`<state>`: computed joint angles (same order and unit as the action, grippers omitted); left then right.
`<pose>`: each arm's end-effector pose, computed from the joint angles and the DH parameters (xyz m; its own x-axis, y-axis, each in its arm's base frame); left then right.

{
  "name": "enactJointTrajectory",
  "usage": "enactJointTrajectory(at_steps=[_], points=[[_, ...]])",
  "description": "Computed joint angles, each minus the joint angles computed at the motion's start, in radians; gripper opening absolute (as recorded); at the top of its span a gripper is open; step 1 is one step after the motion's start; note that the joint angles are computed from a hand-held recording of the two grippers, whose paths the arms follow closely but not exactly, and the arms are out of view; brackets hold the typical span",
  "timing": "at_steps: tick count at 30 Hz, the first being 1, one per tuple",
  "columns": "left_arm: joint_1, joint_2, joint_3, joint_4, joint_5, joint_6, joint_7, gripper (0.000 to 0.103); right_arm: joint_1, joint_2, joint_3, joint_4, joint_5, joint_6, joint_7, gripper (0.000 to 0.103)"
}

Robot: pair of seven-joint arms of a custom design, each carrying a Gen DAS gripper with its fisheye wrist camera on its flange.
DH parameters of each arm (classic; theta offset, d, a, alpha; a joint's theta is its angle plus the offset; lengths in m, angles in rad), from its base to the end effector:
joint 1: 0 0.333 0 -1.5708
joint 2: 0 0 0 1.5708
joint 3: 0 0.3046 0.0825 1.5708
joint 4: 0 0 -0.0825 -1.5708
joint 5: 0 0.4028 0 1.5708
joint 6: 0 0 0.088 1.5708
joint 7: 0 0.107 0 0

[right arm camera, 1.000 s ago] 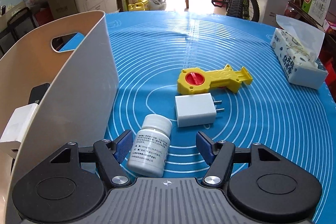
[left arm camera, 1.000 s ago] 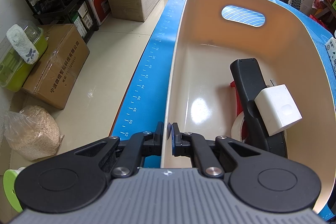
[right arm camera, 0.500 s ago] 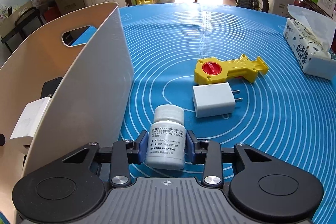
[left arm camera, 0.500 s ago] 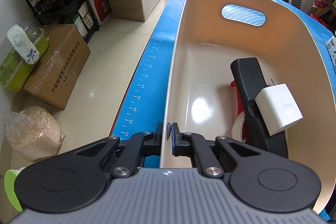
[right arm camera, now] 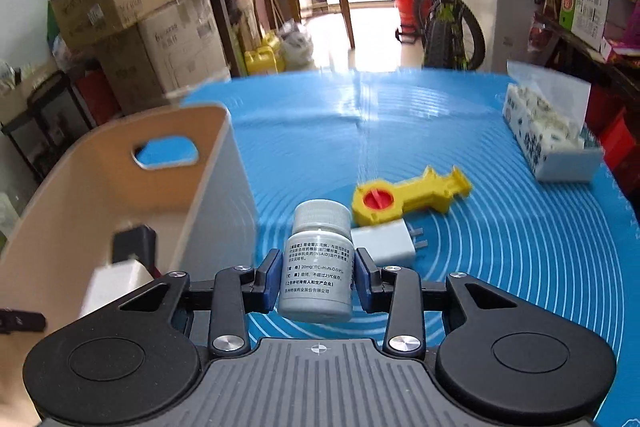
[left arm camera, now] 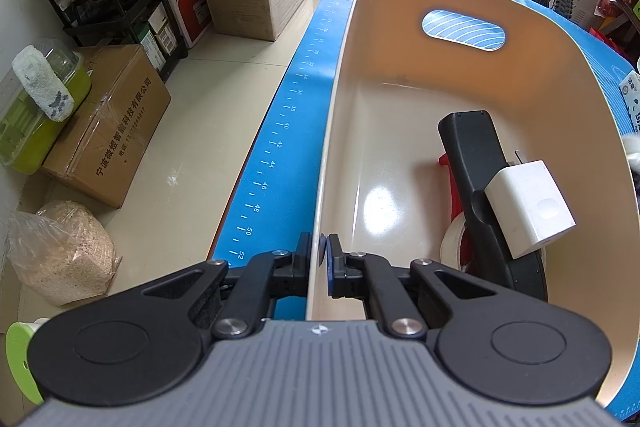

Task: Organize rigid objects
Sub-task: 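Carry the pill bottle into the basket and open the right gripper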

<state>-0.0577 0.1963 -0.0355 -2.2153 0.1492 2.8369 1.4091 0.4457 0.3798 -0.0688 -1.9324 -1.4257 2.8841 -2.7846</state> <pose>0.5910 -0.0627 0.3091 -0.0564 -0.9981 -0.0256 -0.9072 0.0619 -0.4162 0.5737 0.2910 0.2944 -0.1450 -0.9748 -0.1693 -0.6572 0.2228 -0.7200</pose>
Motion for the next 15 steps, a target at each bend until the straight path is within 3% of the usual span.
enactJointTrajectory(at_steps=[6, 11, 15], points=[[-0.004, 0.001, 0.003, 0.002, 0.010, -0.001, -0.009, 0.009, 0.002, -0.035, 0.024, 0.025, -0.192, 0.033, 0.144, 0.044], [-0.007, 0.003, 0.004, 0.005, 0.019, -0.003, -0.018, 0.008, -0.009, 0.000, 0.064, 0.078, -0.197, 0.108, 0.056, 0.044], [-0.006, 0.003, 0.004, 0.005, 0.019, -0.003, -0.018, 0.008, 0.001, 0.038, 0.077, 0.110, -0.093, 0.159, -0.112, 0.044]])
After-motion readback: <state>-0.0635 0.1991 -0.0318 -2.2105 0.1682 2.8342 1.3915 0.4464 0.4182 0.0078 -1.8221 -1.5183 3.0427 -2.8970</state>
